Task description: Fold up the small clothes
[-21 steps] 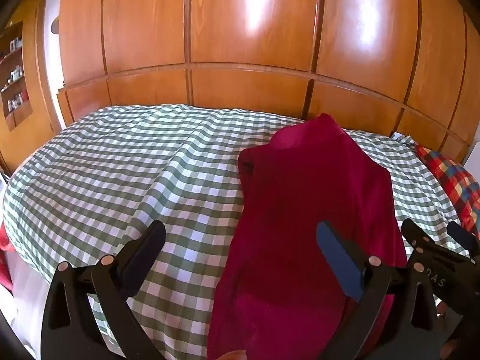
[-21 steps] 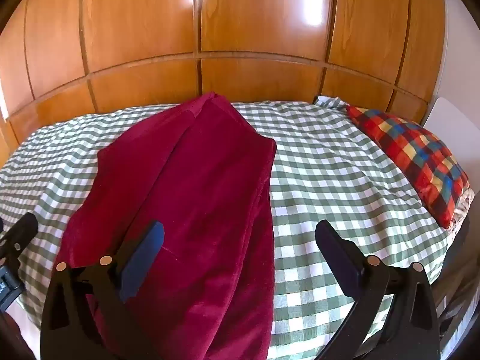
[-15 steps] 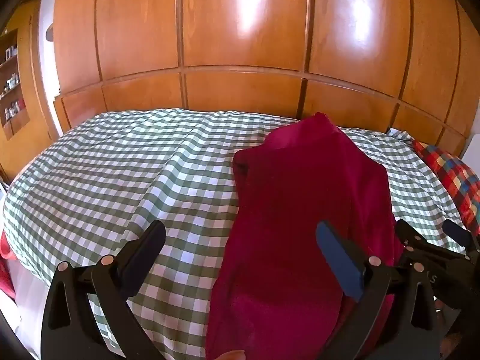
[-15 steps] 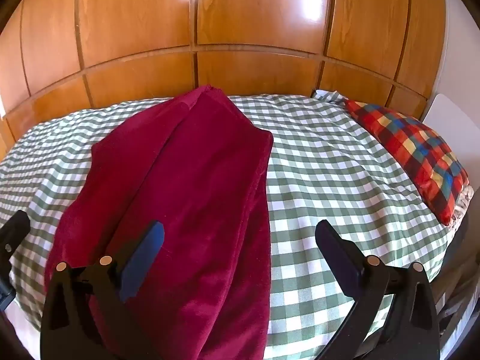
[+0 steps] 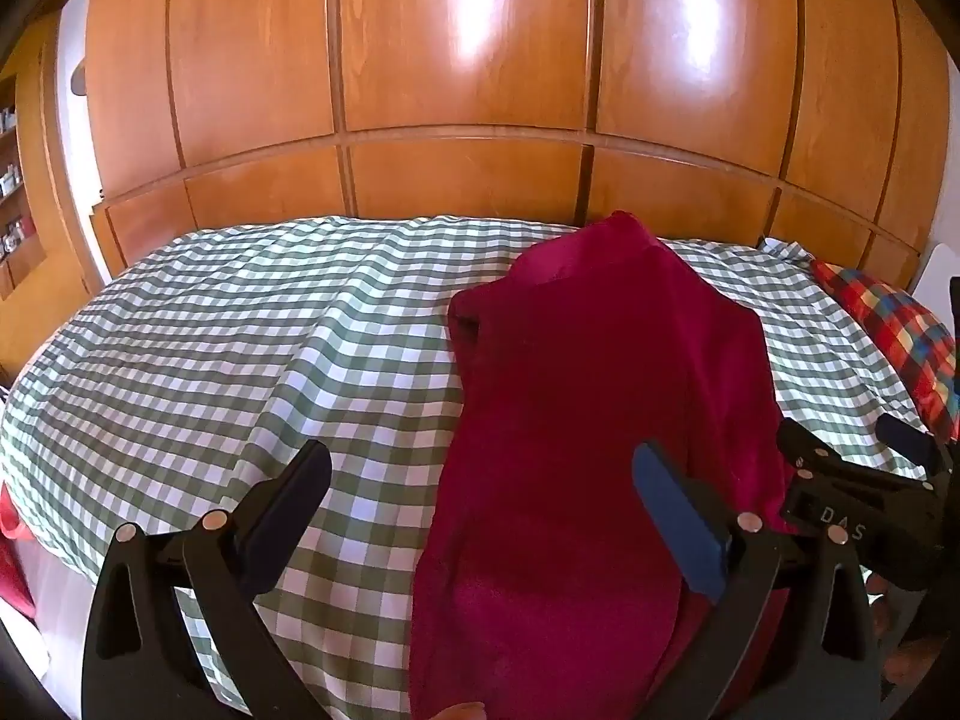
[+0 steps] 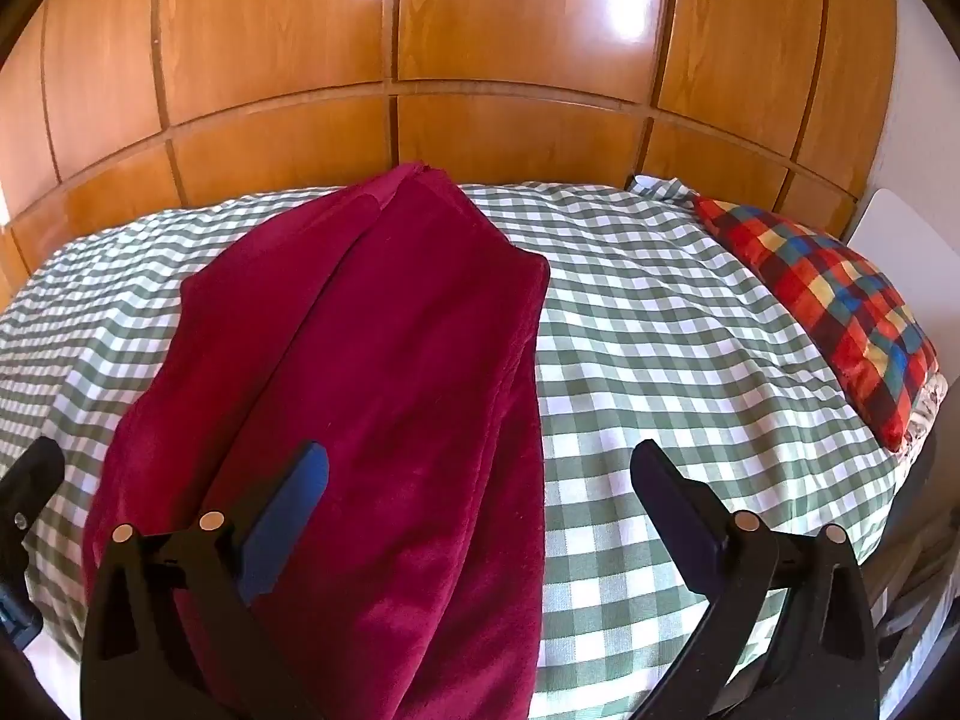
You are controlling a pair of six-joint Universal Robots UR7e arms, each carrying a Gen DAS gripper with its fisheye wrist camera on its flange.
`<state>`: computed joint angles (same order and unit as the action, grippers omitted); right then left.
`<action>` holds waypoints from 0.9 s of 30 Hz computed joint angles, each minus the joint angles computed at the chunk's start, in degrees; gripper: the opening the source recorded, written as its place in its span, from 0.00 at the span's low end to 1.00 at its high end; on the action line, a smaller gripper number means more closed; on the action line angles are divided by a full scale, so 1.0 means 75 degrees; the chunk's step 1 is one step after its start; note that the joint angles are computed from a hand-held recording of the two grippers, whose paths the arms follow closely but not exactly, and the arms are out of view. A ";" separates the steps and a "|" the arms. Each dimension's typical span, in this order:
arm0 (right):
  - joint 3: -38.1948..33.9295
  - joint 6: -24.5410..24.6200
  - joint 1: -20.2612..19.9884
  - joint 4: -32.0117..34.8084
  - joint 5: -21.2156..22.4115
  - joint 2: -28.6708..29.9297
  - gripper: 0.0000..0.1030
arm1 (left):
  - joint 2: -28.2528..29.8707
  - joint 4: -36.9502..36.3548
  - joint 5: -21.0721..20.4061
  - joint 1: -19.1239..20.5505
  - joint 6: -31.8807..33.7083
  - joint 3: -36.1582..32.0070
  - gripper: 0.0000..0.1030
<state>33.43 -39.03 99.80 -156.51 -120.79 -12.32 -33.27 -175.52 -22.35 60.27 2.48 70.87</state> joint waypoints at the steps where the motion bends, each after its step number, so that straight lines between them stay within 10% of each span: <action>1: 0.0059 -0.0028 -0.0003 -0.0049 0.0014 -0.0026 0.97 | -0.0006 0.0016 -0.0016 -0.0005 0.0007 0.0006 0.97; 27: 0.0313 -0.0115 0.0052 -0.0085 -0.0042 -0.0174 0.97 | -0.0113 -0.0154 -0.0270 -0.0158 0.0319 0.0314 0.98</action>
